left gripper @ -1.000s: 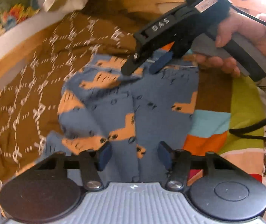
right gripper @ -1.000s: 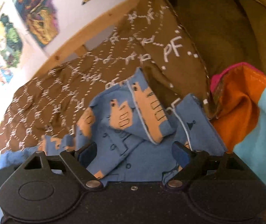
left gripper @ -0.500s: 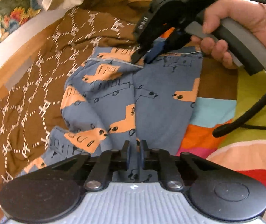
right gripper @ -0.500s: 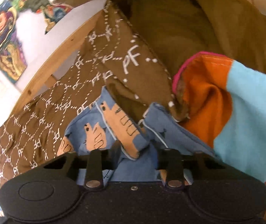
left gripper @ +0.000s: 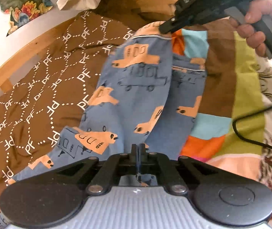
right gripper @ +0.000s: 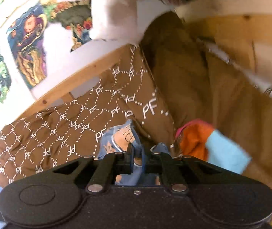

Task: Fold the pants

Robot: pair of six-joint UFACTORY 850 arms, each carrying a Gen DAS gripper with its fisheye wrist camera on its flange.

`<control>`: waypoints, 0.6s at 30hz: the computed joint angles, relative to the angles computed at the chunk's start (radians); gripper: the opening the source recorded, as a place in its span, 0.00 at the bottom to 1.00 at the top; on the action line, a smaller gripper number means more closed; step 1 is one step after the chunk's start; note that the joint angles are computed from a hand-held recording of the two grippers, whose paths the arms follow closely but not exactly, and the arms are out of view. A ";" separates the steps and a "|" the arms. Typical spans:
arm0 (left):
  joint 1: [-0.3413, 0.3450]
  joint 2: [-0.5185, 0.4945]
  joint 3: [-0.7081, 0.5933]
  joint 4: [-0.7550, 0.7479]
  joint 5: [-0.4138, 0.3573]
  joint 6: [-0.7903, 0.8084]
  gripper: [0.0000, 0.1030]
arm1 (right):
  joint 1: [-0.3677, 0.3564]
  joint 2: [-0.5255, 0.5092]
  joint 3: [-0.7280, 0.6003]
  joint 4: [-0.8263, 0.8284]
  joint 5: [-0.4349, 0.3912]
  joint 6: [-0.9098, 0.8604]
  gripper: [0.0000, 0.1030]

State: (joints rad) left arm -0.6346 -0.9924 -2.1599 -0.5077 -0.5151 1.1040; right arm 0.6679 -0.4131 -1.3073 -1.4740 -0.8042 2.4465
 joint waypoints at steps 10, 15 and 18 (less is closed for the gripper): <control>-0.003 0.023 0.067 -0.051 -0.023 0.142 0.00 | 0.018 0.021 0.069 0.256 -0.008 -0.136 0.06; -0.001 0.009 0.048 -0.037 -0.042 0.140 0.00 | 0.026 0.000 0.047 0.279 -0.036 -0.205 0.07; 0.004 0.002 0.037 -0.050 -0.057 0.141 0.01 | 0.024 -0.029 0.016 0.325 -0.072 -0.324 0.14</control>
State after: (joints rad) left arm -0.6301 -0.9904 -2.1230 -0.5578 -0.5717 1.2448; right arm 0.6921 -0.4422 -1.2917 -1.1493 -0.8760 2.1224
